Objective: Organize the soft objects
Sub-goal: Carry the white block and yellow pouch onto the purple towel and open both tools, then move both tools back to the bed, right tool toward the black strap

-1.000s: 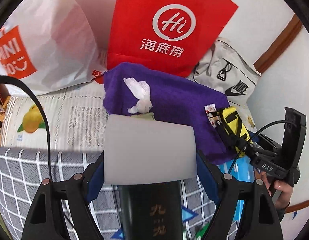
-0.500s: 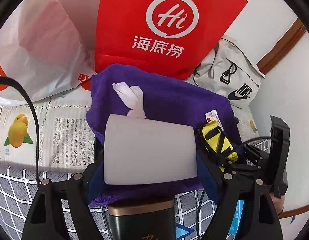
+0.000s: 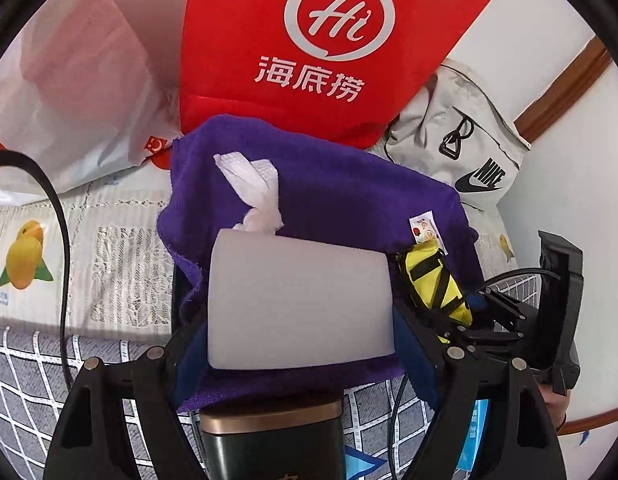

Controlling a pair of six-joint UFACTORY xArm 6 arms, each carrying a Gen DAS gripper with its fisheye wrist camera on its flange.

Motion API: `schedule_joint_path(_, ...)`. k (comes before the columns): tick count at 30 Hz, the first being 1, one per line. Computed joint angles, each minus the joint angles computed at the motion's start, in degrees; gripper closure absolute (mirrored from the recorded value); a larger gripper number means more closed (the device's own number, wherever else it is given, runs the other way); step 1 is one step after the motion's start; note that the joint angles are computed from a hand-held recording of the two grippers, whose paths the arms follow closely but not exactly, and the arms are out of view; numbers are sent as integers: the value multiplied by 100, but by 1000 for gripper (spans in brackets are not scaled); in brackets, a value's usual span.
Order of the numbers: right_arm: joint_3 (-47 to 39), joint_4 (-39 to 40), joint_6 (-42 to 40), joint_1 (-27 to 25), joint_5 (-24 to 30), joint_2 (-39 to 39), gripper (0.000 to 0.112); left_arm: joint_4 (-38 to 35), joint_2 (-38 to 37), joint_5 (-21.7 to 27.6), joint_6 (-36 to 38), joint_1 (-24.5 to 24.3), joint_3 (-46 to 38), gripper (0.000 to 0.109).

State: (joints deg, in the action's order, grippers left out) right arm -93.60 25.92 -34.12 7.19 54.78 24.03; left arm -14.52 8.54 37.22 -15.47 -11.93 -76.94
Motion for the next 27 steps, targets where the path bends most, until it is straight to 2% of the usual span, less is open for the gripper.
schedule_joint_path(8,204,-251,129,-24,-128,-288,41,-294,201,-20,103,-71,-155,27)
schedule_joint_path(9,275,-148,50,-39,-188,-356,40,-329,243,35,117,-82,-208,27)
schedule_joint_path(11,403,67,-177,-66,-284,-478,25,-236,266,34,-6,-120,-225,27)
schedule_joint_path(15,551,-85,-137,-55,-542,-601,25,-126,428,292,-162,-179,-457,27)
schedule_joint_path(19,599,121,-172,-216,-382,-765,25,12,580,481,-288,-260,-694,27)
schedule_joint_path(24,1112,275,-130,-440,-581,-1250,25,-195,909,742,-89,-385,-1101,27)
schedule_joint_path(27,1456,471,-243,-601,-557,-1553,25,137,1170,1082,-223,-477,-1441,27)
